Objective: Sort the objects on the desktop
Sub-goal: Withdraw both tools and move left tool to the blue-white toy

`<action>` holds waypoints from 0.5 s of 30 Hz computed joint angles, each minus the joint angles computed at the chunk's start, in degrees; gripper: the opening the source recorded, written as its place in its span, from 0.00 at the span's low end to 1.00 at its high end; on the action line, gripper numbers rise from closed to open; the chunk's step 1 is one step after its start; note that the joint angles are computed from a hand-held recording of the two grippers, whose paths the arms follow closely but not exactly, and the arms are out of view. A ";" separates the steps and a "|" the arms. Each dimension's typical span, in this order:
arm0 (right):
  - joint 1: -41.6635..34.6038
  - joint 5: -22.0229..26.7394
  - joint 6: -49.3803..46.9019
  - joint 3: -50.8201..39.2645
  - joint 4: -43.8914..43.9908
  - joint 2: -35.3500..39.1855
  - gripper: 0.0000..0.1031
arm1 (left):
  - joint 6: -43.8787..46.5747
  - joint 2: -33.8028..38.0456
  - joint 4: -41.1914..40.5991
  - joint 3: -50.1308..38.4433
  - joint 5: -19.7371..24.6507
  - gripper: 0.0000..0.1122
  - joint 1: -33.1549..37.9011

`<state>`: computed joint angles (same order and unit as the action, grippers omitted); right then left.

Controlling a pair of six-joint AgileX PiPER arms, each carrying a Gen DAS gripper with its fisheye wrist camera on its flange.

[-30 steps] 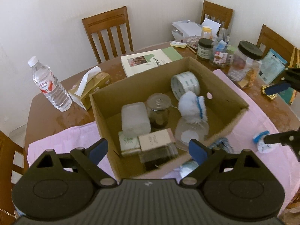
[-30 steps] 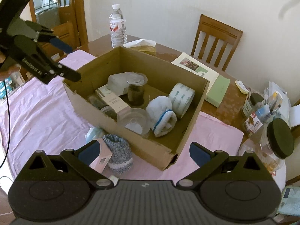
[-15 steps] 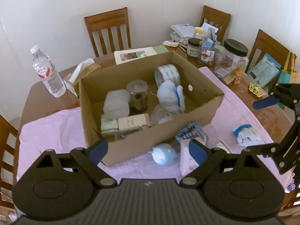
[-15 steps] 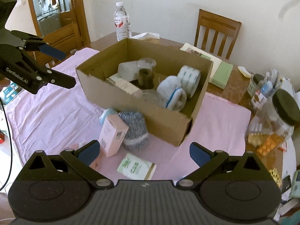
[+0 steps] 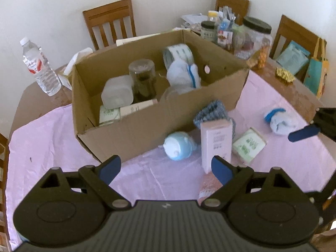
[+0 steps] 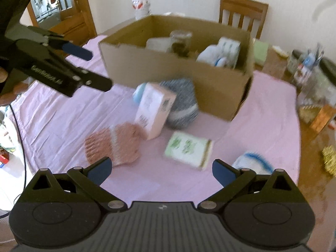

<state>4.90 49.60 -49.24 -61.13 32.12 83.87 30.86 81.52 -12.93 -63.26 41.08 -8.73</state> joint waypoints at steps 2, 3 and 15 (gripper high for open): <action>1.62 -1.29 1.52 2.14 -0.66 -0.85 1.00 | 1.20 0.30 0.37 1.46 -2.23 0.83 -0.14; 2.50 -2.12 2.28 3.33 -0.93 -1.37 1.00 | 1.87 0.52 0.10 1.81 -2.82 0.83 -0.05; 12.71 -11.30 7.28 10.02 -1.91 -1.03 1.00 | 10.68 5.96 -6.73 3.32 -8.88 0.83 -0.43</action>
<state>17.61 38.30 -41.96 -51.10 30.21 82.84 41.54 87.48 -19.65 -59.94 32.20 -9.16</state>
